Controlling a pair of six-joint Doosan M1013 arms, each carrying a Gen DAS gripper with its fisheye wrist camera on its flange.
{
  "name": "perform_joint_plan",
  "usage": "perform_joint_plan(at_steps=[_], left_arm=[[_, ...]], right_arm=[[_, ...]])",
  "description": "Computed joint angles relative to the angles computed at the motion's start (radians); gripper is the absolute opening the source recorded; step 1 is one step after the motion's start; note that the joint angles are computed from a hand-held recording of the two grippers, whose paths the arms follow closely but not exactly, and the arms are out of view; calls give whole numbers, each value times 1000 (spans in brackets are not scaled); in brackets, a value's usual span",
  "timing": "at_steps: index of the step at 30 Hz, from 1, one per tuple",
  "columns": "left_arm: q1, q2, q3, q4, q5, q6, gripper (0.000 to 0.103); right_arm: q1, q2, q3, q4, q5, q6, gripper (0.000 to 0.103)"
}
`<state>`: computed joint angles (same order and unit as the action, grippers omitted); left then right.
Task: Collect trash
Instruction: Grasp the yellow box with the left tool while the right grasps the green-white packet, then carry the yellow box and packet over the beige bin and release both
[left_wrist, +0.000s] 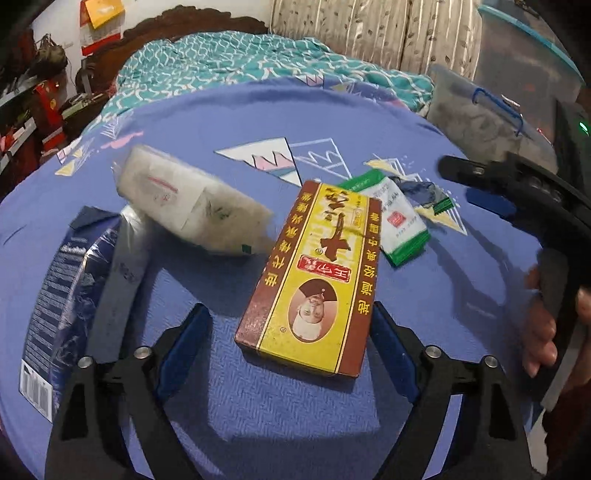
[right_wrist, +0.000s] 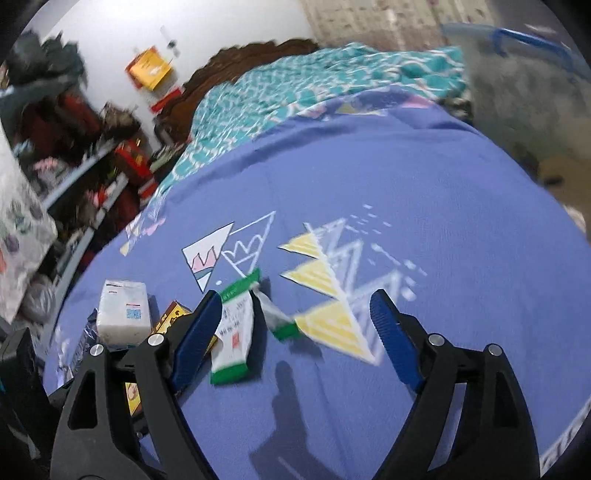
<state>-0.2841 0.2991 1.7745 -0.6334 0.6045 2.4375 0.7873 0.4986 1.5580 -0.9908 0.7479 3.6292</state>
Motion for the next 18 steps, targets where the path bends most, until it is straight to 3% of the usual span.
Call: perform_joint_plan(at_steps=[1,4,5,7,8,9,13,15,18], left_arm=[[-3,-2,4,10,-19,-6,64],[-3,-4,7,19,-25,-5,63],[-1,-7,9,31,-26,-11,63],[4,-14,15,29,-19,-2,63],[11,-18,20,15,-9,14,63],[15,-21,25,9,-7,22,63],[21,-26,28,-27,35,54,63],[19,-26,23,-47,65,70,63],[0,-27,19,-67,96,91,63]], right_arm=[[-13,12,-24,45,-17,-89,82],[-31,53,-91,182,-4,-321,74],[-36,70,-118,258,9,-418,54],[-27,90,-147,286,37,-501,31],[-20,93,-148,303,13,-541,22],[-11,90,-140,290,-1,-529,16],[8,44,-57,219,-85,-357,15],[15,6,15,129,-123,-165,13],[29,-39,97,18,-97,50,13]])
